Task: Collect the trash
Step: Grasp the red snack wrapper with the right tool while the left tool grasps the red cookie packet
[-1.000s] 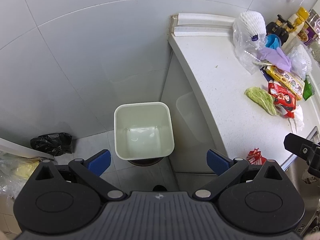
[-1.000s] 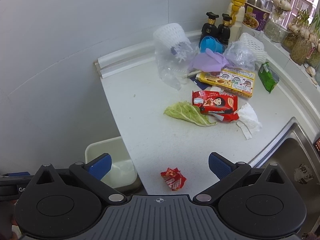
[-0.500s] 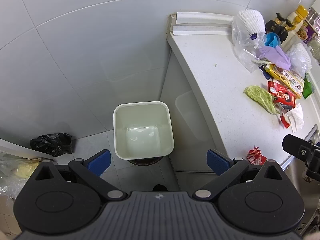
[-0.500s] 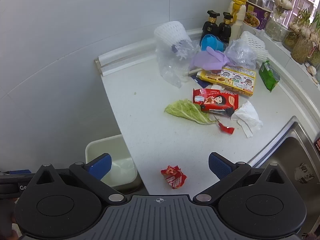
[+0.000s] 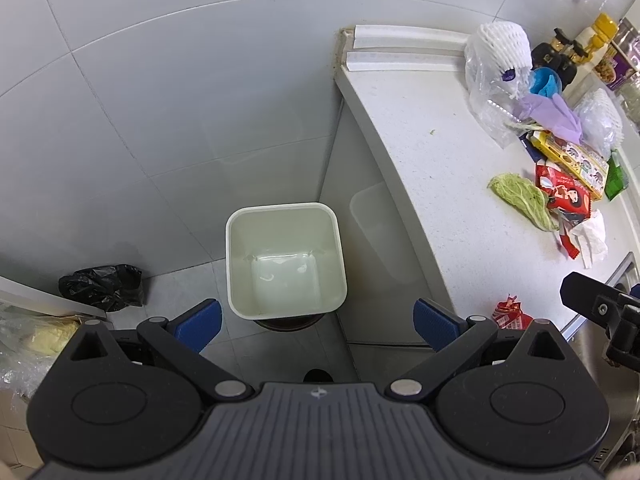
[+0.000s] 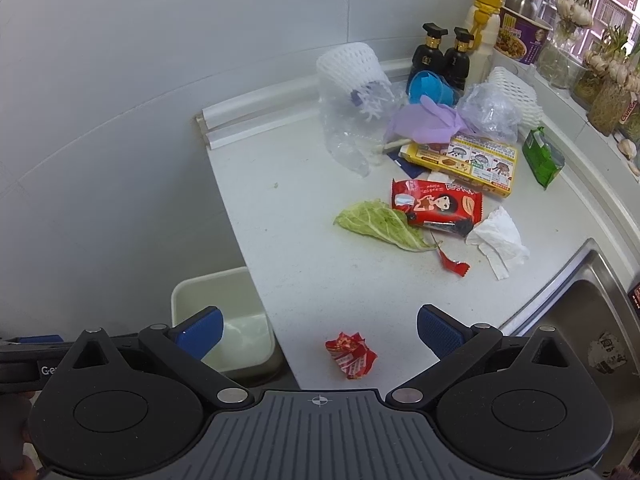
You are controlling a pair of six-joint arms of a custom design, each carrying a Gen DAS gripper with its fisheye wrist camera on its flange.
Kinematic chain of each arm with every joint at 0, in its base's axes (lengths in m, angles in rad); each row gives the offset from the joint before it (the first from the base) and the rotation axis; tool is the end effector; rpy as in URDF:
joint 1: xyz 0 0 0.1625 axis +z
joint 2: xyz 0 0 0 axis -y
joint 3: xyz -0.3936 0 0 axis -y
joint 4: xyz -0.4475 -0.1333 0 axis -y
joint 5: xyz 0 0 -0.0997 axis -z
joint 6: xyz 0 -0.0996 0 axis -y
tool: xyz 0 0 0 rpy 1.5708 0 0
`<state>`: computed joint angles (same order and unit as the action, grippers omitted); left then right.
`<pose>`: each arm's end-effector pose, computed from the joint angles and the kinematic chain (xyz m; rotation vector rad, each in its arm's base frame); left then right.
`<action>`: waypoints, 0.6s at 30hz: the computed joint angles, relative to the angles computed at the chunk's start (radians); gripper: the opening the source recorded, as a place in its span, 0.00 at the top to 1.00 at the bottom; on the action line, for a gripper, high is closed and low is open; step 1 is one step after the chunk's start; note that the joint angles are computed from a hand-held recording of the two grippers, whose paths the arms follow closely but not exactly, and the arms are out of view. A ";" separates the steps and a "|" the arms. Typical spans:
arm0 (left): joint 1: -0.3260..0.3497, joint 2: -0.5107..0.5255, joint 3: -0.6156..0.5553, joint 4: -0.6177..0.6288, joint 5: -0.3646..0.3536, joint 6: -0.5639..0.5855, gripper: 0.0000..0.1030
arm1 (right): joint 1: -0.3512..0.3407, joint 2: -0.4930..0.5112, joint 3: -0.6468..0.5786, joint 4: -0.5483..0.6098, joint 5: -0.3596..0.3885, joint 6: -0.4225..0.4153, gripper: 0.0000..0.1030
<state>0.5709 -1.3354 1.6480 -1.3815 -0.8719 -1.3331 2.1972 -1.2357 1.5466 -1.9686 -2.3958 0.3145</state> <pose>-0.3715 -0.4732 0.2928 -0.1742 2.3671 -0.5534 0.4360 -0.5000 0.3386 0.3254 -2.3615 0.5652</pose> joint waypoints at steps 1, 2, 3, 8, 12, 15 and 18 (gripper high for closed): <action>0.000 0.000 0.000 -0.001 0.000 0.002 0.01 | 0.000 0.000 0.000 0.001 -0.001 0.002 0.00; 0.000 0.000 0.000 -0.002 0.000 0.003 0.01 | 0.000 0.000 0.000 0.002 -0.001 0.003 0.00; 0.000 0.000 0.000 -0.002 -0.001 0.004 0.01 | 0.000 0.000 -0.001 0.003 -0.001 0.004 0.00; 0.001 0.000 0.001 -0.006 -0.002 0.010 0.01 | -0.002 -0.001 0.001 0.001 -0.003 0.010 0.00; -0.007 -0.004 0.013 -0.037 0.039 0.041 0.01 | -0.004 -0.010 0.015 -0.021 -0.021 0.011 0.00; -0.016 -0.002 0.031 -0.100 0.089 0.118 0.01 | -0.012 -0.042 0.060 -0.129 -0.028 -0.046 0.00; -0.015 0.008 0.057 -0.209 0.114 0.269 0.01 | -0.024 -0.087 0.125 -0.288 -0.043 -0.130 0.00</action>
<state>0.5560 -1.3273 1.7050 -1.5904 -0.7576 -1.0644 2.1737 -1.3224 1.6715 -2.2566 -2.4393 0.1849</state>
